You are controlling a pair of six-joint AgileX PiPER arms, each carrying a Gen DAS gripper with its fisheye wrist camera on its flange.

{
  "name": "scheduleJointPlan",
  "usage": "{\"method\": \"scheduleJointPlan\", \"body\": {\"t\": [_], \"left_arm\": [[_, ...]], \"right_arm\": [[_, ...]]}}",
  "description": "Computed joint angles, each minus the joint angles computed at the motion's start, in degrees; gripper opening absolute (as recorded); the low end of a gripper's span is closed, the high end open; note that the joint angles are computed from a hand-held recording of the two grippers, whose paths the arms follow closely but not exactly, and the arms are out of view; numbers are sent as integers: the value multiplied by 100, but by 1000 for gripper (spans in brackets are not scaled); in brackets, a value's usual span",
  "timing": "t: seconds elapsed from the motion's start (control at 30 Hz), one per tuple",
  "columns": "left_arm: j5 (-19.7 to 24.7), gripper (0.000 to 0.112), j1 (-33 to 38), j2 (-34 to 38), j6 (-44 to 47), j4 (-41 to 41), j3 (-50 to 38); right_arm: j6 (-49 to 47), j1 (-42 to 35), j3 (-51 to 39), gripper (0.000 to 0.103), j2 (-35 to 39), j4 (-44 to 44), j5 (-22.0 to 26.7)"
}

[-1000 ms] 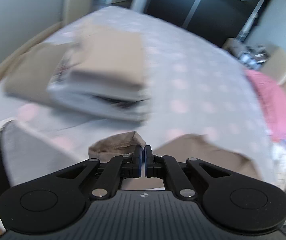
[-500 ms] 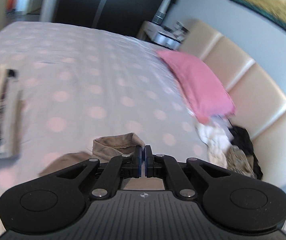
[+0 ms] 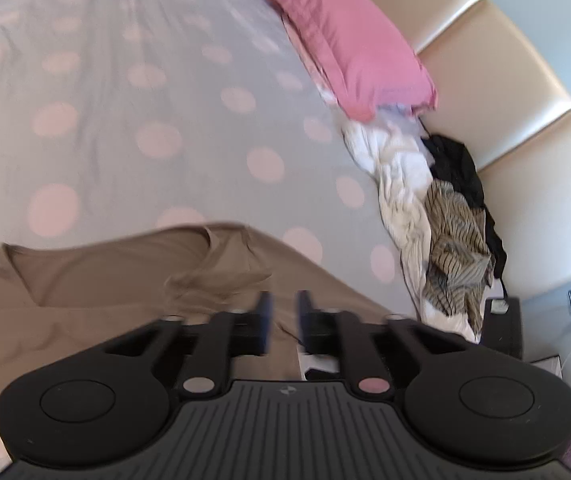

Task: Fold clothes
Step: 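Grasp a sleeve with the left gripper and fold it across the shirt body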

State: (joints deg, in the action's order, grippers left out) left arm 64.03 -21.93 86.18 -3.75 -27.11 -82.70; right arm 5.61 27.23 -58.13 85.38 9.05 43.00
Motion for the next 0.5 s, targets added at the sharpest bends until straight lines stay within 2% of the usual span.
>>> {"method": "scheduleJointPlan", "body": {"t": [0.03,0.07,0.27,0.37,0.5], "left_arm": [[-80,37,-6,-11,26,1,108],[-162,43,-12,-21,53,1,216],[-183,43,358,-427,295,137,947],[-73,43,728,-853,417,463,1412],[187,43,1442,-1461,673,971,2049]], "right_arm": [[10,-14,-12,51,52,-16,-10],[39,-19,-24,51,100,-47,-19],[398,34,-125,51,333,-340,-69],[438,-24,-235,44,423,-189,-156],[624,-36,-585,40,708,58,-282]]}}
